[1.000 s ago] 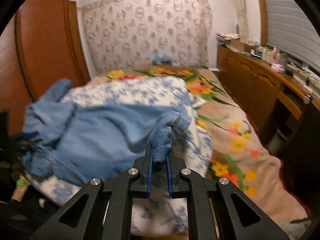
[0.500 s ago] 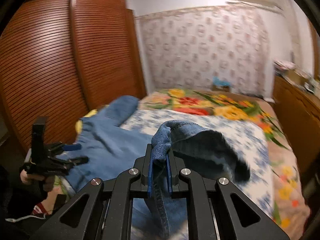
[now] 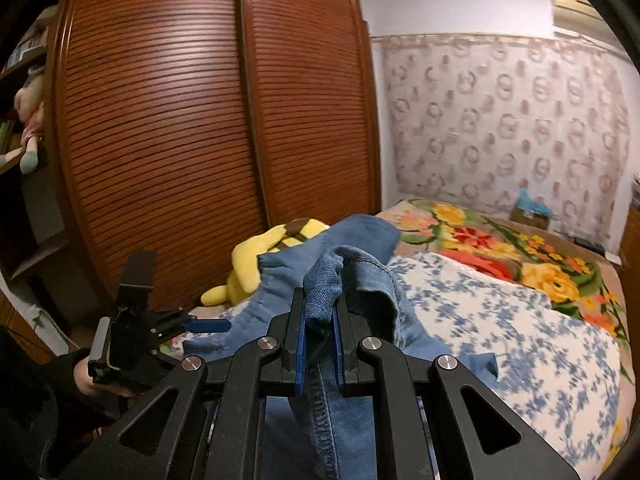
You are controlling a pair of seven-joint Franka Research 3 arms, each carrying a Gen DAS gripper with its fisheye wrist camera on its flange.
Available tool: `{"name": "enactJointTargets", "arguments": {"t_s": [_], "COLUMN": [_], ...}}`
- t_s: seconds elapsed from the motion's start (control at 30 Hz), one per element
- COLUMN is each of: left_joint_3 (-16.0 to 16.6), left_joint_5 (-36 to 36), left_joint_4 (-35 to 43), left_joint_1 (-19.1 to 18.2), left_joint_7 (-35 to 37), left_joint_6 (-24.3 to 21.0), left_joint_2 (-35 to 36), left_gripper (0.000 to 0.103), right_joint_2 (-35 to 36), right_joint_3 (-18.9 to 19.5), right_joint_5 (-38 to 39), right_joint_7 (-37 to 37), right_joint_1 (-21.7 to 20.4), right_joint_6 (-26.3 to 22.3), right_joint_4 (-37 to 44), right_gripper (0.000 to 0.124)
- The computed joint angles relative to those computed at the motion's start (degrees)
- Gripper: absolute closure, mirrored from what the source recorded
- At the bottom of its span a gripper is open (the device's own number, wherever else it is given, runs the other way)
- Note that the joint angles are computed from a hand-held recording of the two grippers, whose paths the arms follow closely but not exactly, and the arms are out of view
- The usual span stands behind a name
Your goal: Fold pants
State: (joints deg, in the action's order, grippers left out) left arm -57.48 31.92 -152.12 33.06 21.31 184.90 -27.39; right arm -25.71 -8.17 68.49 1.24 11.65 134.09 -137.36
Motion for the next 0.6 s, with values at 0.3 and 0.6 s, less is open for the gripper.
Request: {"name": "enactJointTargets", "arguments": {"t_s": [0.3, 0.6], "left_joint_3": [1.6, 1.6], "left_joint_5": [0.2, 0.3], "left_joint_4": [-0.9, -0.9], "left_joint_1": [-1.0, -0.7], "left_joint_7": [-0.7, -1.3], "left_joint_6": [-0.4, 0.1], "left_joint_2": [0.0, -0.9], "left_gripper": [0.023, 0.023], "right_joint_2": [5.2, 3.3], "right_joint_3": [1.7, 2.0], "right_joint_5": [-4.8, -5.6], "right_joint_7": [3.9, 4.2], "right_joint_1": [-0.9, -0.3], "right_joint_6": [-1.2, 2.4], "right_joint_4": [4.5, 3.4], "right_gripper": [0.112, 0.088]}}
